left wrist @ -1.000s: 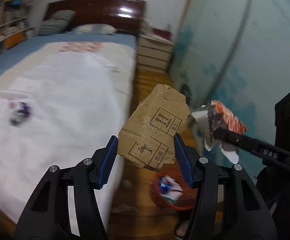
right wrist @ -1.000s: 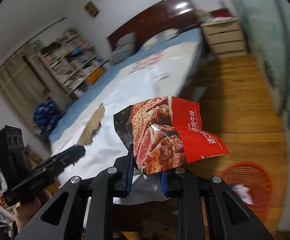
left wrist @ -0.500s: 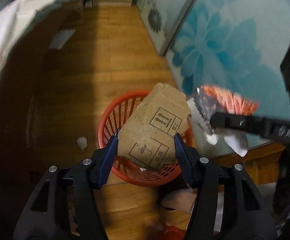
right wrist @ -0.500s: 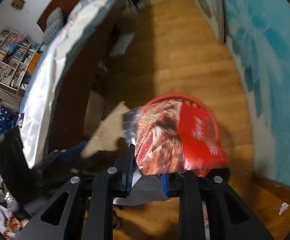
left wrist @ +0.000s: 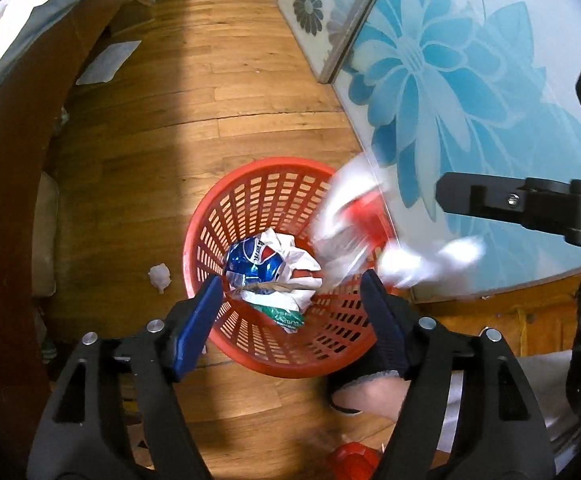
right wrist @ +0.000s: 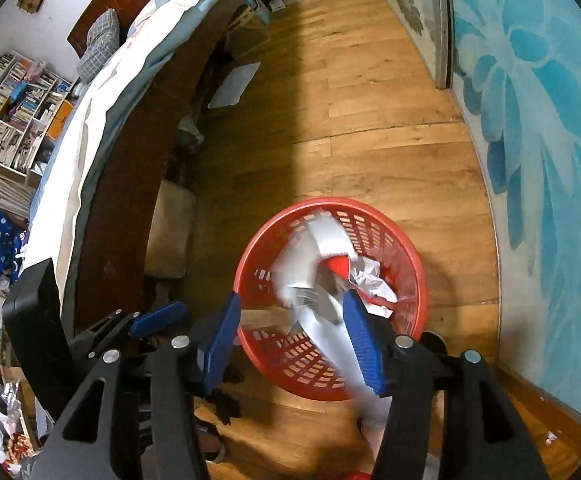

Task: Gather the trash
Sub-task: 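Carry the red wrapper and cardboard over the red basket while opening both grippers, then bring both tools back toward the remaining trash on the bed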

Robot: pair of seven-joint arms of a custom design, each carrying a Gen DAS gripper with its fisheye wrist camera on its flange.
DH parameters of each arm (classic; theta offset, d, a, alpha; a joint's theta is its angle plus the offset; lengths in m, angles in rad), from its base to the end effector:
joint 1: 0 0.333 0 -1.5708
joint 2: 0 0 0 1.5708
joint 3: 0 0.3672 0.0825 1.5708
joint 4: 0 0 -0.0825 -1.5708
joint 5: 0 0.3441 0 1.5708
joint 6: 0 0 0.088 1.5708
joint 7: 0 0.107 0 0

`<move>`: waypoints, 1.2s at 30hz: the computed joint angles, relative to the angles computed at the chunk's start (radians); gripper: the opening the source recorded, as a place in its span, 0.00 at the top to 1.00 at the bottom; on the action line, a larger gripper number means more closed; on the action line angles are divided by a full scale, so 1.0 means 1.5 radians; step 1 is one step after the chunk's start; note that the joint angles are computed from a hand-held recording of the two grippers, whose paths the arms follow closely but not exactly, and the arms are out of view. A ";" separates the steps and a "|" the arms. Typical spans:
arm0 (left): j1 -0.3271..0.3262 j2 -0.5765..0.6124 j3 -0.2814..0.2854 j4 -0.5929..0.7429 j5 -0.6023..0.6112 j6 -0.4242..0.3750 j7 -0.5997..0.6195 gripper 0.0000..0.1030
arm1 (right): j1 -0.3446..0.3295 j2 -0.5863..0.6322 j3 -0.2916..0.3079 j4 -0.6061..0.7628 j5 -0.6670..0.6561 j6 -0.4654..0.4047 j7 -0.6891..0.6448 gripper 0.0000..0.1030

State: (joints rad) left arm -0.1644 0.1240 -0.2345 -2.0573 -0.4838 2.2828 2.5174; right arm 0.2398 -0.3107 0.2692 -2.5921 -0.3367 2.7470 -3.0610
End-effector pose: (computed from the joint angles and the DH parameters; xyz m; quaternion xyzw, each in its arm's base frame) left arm 0.5100 -0.2217 0.4643 0.2561 -0.9438 0.2011 0.0568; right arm 0.3463 0.2167 0.4823 -0.3394 0.9051 -0.0693 0.2466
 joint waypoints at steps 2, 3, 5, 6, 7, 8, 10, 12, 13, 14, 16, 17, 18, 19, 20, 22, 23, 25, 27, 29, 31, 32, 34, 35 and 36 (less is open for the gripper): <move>0.000 -0.004 0.000 0.000 -0.003 0.002 -0.003 0.29 | -0.006 -0.010 0.011 0.007 -0.014 -0.015 0.012 0.47; 0.001 -0.007 0.001 0.000 -0.008 0.003 -0.003 0.29 | -0.010 -0.015 0.015 0.008 -0.022 -0.019 0.018 0.47; 0.005 -0.017 0.003 -0.005 -0.028 0.013 0.005 0.29 | -0.016 -0.024 0.024 0.016 -0.042 -0.029 0.031 0.47; 0.008 -0.027 0.005 -0.009 -0.044 0.018 0.015 0.29 | -0.024 -0.030 0.034 0.022 -0.058 -0.033 0.045 0.46; 0.012 -0.035 0.008 -0.009 -0.056 0.015 0.024 0.29 | -0.034 -0.036 0.045 0.028 -0.079 -0.031 0.063 0.45; 0.014 -0.040 0.011 -0.008 -0.063 0.012 0.028 0.29 | -0.038 -0.039 0.049 0.032 -0.092 -0.029 0.072 0.45; 0.023 -0.059 0.022 -0.005 -0.083 0.004 0.042 0.29 | -0.056 -0.042 0.071 0.057 -0.139 -0.028 0.097 0.45; 0.032 -0.076 0.035 0.001 -0.101 -0.006 0.052 0.29 | -0.075 -0.039 0.096 0.091 -0.194 -0.029 0.130 0.44; 0.038 -0.087 0.044 0.005 -0.113 -0.013 0.059 0.29 | -0.088 -0.036 0.112 0.112 -0.233 -0.027 0.155 0.43; 0.047 -0.100 0.055 0.011 -0.132 -0.018 0.072 0.29 | -0.102 -0.031 0.130 0.133 -0.276 -0.025 0.187 0.43; 0.062 -0.117 0.076 0.021 -0.159 -0.021 0.092 0.29 | -0.123 -0.021 0.155 0.165 -0.352 -0.019 0.251 0.40; 0.071 -0.123 0.087 0.029 -0.173 -0.024 0.101 0.29 | -0.143 -0.011 0.181 0.191 -0.410 -0.022 0.302 0.39; 0.086 -0.130 0.105 0.044 -0.195 -0.030 0.113 0.28 | -0.151 -0.001 0.194 0.209 -0.446 -0.025 0.335 0.38; 0.096 -0.132 0.115 0.053 -0.209 -0.031 0.120 0.25 | -0.159 0.011 0.207 0.228 -0.487 -0.026 0.372 0.38; 0.111 -0.133 0.130 0.067 -0.231 -0.029 0.134 0.24 | -0.163 0.023 0.218 0.248 -0.525 -0.032 0.404 0.37; 0.136 -0.129 0.150 0.090 -0.262 -0.021 0.149 0.21 | -0.162 0.071 0.248 0.307 -0.592 -0.074 0.437 0.37; 0.150 -0.124 0.158 0.102 -0.276 -0.019 0.156 0.21 | -0.155 0.090 0.252 0.326 -0.609 -0.088 0.440 0.36; 0.180 -0.107 0.173 0.122 -0.310 0.003 0.174 0.21 | -0.135 0.153 0.271 0.387 -0.652 -0.136 0.441 0.36; 0.208 -0.083 0.178 0.142 -0.327 0.019 0.189 0.21 | -0.105 0.212 0.276 0.442 -0.662 -0.178 0.412 0.36; 0.231 -0.057 0.174 0.162 -0.323 0.031 0.186 0.20 | -0.069 0.279 0.277 0.510 -0.670 -0.214 0.362 0.36; 0.253 -0.030 0.166 0.180 -0.333 0.036 0.200 0.20 | -0.037 0.324 0.270 0.558 -0.667 -0.237 0.318 0.36; 0.259 -0.020 0.159 0.185 -0.326 0.045 0.203 0.20 | -0.019 0.352 0.265 0.590 -0.668 -0.250 0.290 0.36; 0.272 0.000 0.147 0.199 -0.320 0.040 0.202 0.20 | 0.008 0.388 0.253 0.633 -0.661 -0.262 0.253 0.36; 0.278 0.014 0.142 0.216 -0.311 0.028 0.185 0.20 | 0.018 0.401 0.246 0.649 -0.659 -0.262 0.240 0.36; 0.285 0.024 0.137 0.229 -0.304 0.016 0.170 0.20 | 0.030 0.417 0.239 0.668 -0.656 -0.265 0.226 0.36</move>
State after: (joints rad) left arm 0.2631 0.1602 -0.0287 -1.7132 -0.9396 2.3069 2.7729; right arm 0.2842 0.3141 0.6275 -1.5898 -1.3201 2.3491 -2.7214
